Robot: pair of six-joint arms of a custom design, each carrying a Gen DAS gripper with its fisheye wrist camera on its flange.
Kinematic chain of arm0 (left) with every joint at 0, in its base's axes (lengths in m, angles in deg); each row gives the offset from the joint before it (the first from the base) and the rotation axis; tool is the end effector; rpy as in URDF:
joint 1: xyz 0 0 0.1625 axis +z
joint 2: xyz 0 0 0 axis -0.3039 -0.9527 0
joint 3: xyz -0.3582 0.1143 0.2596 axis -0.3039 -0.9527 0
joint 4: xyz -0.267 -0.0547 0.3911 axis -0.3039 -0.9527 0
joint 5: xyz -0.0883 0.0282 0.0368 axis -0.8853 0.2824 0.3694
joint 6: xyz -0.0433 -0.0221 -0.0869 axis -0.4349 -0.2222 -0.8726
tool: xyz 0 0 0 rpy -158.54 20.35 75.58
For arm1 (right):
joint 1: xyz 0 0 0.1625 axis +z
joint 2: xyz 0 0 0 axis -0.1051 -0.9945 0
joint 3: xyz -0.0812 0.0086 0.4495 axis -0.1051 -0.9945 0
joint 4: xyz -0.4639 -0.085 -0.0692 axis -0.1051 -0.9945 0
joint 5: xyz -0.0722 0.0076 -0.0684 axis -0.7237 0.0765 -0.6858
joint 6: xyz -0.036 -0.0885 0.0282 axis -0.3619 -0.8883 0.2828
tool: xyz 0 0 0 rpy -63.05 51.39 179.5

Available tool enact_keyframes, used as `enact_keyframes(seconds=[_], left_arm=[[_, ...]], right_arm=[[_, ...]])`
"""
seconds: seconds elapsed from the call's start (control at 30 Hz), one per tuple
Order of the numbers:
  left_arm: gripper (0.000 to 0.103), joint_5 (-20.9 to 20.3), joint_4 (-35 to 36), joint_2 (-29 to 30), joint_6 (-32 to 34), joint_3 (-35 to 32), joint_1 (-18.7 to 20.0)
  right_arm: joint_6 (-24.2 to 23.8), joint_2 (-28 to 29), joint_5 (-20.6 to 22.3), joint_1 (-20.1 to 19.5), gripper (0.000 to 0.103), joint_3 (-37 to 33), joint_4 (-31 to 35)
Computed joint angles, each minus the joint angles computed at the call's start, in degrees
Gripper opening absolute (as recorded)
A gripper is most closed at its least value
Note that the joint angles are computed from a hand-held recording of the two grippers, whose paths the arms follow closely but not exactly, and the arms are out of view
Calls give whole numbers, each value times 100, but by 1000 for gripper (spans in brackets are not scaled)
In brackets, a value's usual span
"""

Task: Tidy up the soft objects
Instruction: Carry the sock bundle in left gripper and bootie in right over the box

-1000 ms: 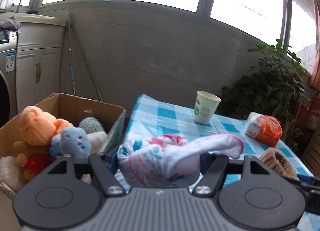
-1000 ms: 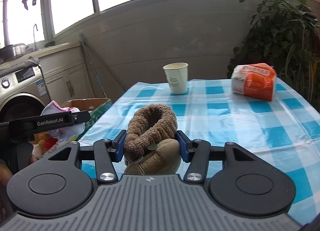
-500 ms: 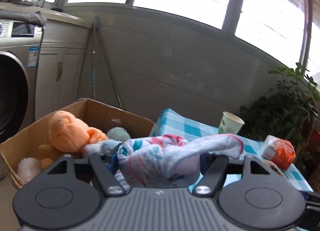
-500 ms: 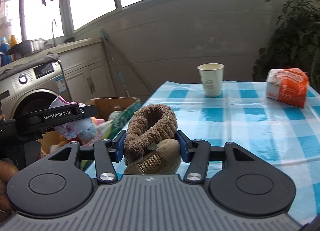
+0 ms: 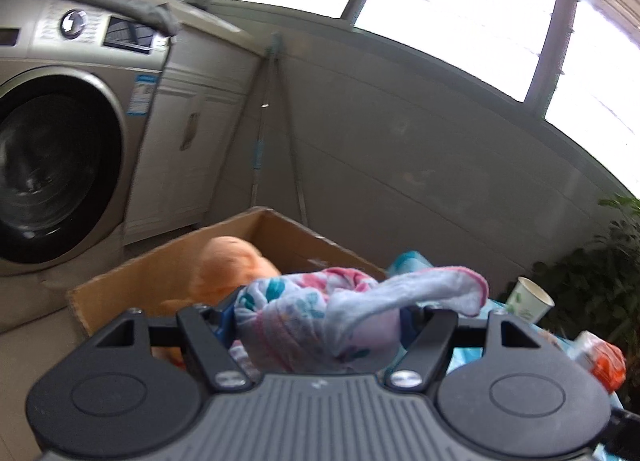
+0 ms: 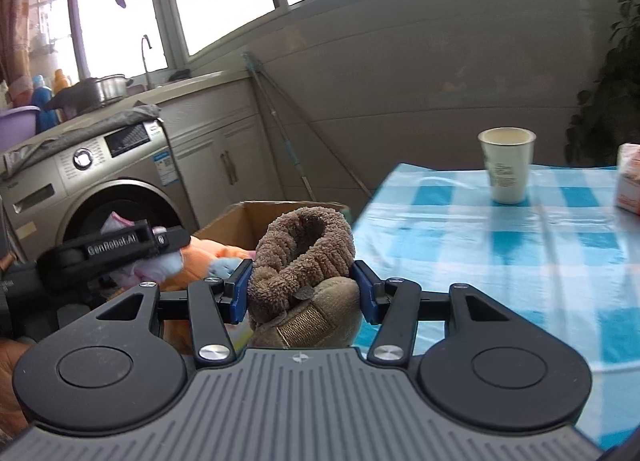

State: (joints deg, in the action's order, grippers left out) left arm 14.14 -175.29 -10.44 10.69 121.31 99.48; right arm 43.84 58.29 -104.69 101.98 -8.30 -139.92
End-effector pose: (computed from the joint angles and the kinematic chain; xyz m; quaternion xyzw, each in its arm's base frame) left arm 0.0884 -0.7124 0.2183 -0.0552 0.7246 -0.6380 0.2546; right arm 0.2299 -0.7837 -0.0569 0.3634 -0.8413 0.3978 0.0434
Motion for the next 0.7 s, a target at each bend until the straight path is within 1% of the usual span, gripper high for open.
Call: enact_keyframes(seconds=[0.13,0.33,0.53,0.7], left_arm=[[72,295,135,-19,-121,-54,31],[72,546,495,-49,-317,-133,79],[72,626,823,-96,-545,-137,117],[72,677,970,-94,-508,-170,137]], right_arm=[[29,203,87,83,65,-374,290],[13,568,150,202,65,-1028,665],[55,916,177,279,65,-1633,1064],[50,1183,96,348,65,-2059,1274]])
